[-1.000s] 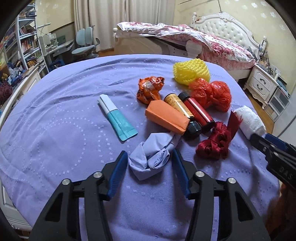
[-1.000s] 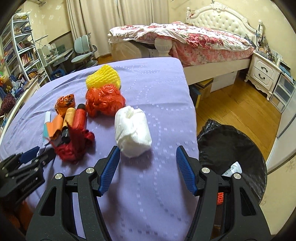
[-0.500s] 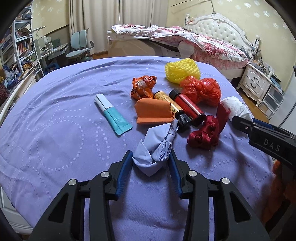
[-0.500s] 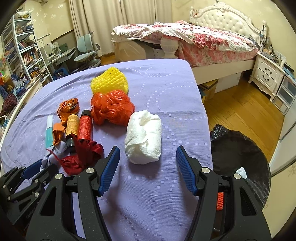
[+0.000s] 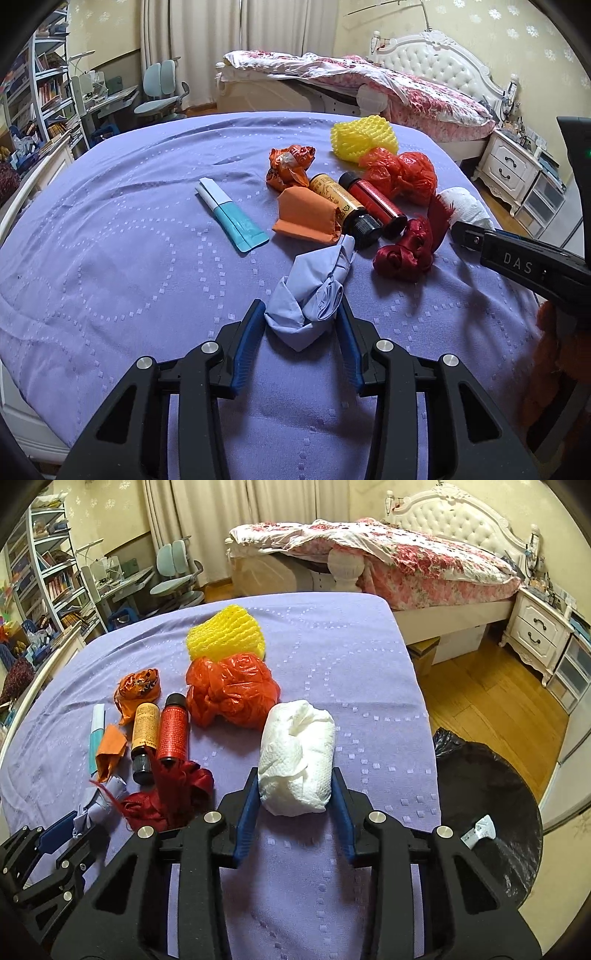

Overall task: Collect trash
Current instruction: 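Carry the tissue and grey cloth over the bin and release both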

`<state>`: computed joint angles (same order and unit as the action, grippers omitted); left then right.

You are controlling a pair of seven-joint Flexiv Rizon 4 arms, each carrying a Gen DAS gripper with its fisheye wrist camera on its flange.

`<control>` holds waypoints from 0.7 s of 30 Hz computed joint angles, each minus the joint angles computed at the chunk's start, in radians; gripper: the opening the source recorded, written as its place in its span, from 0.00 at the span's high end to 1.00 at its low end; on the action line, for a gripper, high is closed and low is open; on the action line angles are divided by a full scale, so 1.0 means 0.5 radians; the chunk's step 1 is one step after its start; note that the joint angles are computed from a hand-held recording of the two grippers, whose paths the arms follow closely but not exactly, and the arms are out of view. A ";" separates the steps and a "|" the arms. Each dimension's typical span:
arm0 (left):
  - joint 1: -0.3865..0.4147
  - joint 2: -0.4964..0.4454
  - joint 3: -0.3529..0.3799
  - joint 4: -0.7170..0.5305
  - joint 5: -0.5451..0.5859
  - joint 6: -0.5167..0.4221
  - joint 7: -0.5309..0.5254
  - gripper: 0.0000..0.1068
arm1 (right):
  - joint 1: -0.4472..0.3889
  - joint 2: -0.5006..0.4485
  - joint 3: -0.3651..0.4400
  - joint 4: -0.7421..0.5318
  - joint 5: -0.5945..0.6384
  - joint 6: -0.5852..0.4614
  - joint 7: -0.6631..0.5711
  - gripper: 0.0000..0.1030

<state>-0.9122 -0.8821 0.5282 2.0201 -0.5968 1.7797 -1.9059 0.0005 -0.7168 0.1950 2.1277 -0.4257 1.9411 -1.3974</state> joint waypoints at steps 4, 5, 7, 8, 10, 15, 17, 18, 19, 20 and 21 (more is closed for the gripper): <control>0.006 0.010 -0.017 0.016 0.003 0.025 -0.004 0.61 | -0.082 0.005 0.056 0.025 -0.039 0.004 0.012 0.66; 0.006 0.011 -0.021 0.022 -0.001 0.033 -0.001 0.61 | -0.099 0.007 0.066 0.033 -0.047 0.008 0.017 0.66; 0.008 0.016 -0.038 0.035 -0.014 0.058 0.001 0.61 | -0.145 0.011 0.092 0.055 -0.074 0.015 0.029 0.66; 0.022 0.024 -0.062 0.045 -0.018 0.081 0.003 0.61 | -0.157 0.013 0.096 0.063 -0.082 0.020 0.034 0.66; 0.036 0.036 -0.095 0.061 -0.042 0.110 0.022 0.61 | -0.176 0.026 0.097 0.101 -0.093 0.047 0.038 0.66; 0.012 0.049 -0.134 0.086 -0.144 0.168 0.081 0.61 | -0.217 0.058 0.083 0.190 -0.130 0.120 0.043 0.66; -0.007 0.050 -0.145 0.099 -0.197 0.206 0.112 0.61 | -0.239 0.067 0.078 0.213 -0.154 0.140 0.052 0.66; -0.021 0.050 -0.149 0.102 -0.227 0.221 0.131 0.61 | -0.249 0.070 0.074 0.223 -0.165 0.151 0.056 0.66; -0.029 0.050 -0.155 0.104 -0.255 0.235 0.152 0.61 | -0.267 0.077 0.072 0.243 -0.177 0.170 0.058 0.66; -0.046 0.050 -0.156 0.105 -0.288 0.244 0.176 0.61 | -0.277 0.082 0.067 0.255 -0.188 0.182 0.064 0.66; -0.061 0.051 -0.161 0.105 -0.318 0.255 0.199 0.61 | -0.292 0.086 0.066 0.265 -0.205 0.191 0.069 0.66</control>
<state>-0.9426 -0.8566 0.4476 2.0728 -0.7558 1.9073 -1.8065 -0.1453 -0.6740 0.2278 2.2601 -0.5280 2.0367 -1.3627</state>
